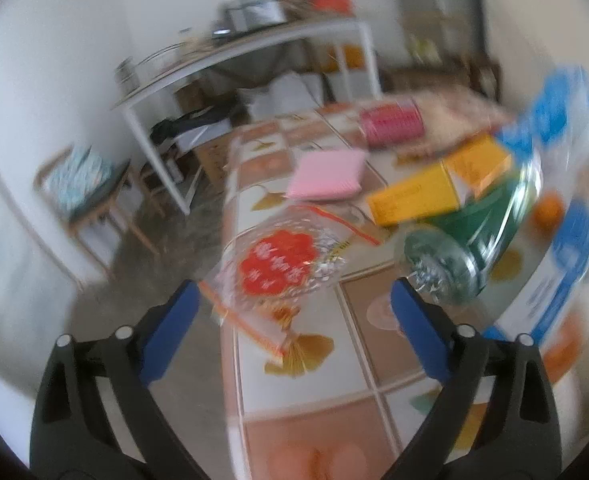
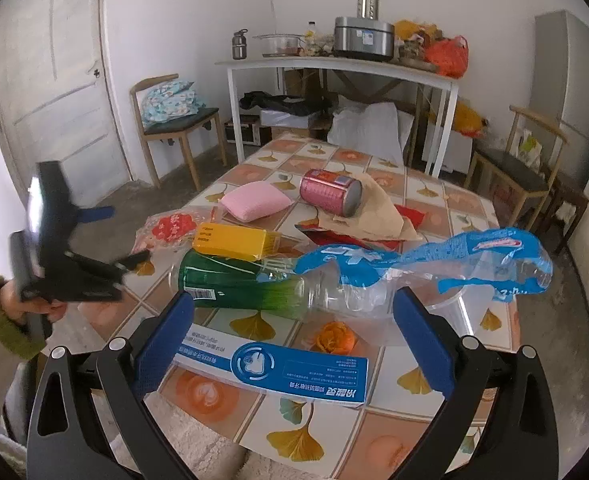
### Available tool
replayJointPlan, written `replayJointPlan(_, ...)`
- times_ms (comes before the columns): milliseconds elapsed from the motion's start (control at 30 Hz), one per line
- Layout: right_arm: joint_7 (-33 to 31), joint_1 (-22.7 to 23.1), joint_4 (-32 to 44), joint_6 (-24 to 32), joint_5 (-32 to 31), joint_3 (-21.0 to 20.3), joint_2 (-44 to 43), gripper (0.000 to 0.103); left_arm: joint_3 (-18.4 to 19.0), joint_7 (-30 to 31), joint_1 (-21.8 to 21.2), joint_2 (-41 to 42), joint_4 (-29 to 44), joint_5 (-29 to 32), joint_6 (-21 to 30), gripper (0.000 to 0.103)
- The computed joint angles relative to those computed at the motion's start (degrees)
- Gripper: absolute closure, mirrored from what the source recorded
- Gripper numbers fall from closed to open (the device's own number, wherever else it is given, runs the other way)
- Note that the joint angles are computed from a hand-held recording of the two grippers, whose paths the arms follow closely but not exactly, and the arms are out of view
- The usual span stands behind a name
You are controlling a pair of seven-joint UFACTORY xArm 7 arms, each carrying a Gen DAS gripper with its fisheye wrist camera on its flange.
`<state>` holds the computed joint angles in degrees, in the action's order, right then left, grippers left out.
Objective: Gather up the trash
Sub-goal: 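Grasp the pink sponge with the right tool while the left tool grasps the red snack bag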
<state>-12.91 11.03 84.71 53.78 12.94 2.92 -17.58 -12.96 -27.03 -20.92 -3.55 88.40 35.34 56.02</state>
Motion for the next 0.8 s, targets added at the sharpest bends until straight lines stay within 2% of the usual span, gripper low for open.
replayJointPlan(67, 0.4, -0.1, 0.5, 0.3, 0.4, -0.3, 0.6, 0.006, 0.2, 4.5, -0.2, 4.0, 3.6, -1.3, 2.4, 0.035)
replayJointPlan(200, 0.5, -0.4, -0.4, -0.4, 0.5, -0.4, 0.1, 0.006, 2.3, 9.3, -1.0, 8.3, 6.9, -6.1, 5.8, 0.054)
replayJointPlan(300, 0.3, -0.5, -1.3, -1.0, 1.2, -1.0, -0.6, 0.006, 3.5, 10.2, -0.9, 7.9, 5.1, -10.5, 3.7, 0.070)
replayJointPlan(367, 0.1, -0.5, -1.6, -1.0, 1.8, -1.4, -0.9, 0.006, 3.9, 10.2, -0.5, 7.6, 4.6, -13.5, 2.8, 0.087)
replayJointPlan(467, -0.1, -0.7, -1.8, -0.7, 2.8, -2.0, -1.2, 0.006, 3.8, 8.8, -0.9, 7.3, 3.9, -12.5, 2.4, 0.096)
replayJointPlan(567, 0.0, -0.8, -2.0, -0.6, 3.5, -2.3, -1.7, 0.006, 3.6, 7.1, -1.2, 6.5, 3.0, -12.0, 1.6, 0.100)
replayJointPlan(800, 0.1, -1.3, -2.3, -0.4, 4.9, -3.3, -2.5, 0.006, 2.7, 0.2, -1.0, 2.5, 0.6, -10.0, -0.2, 0.103)
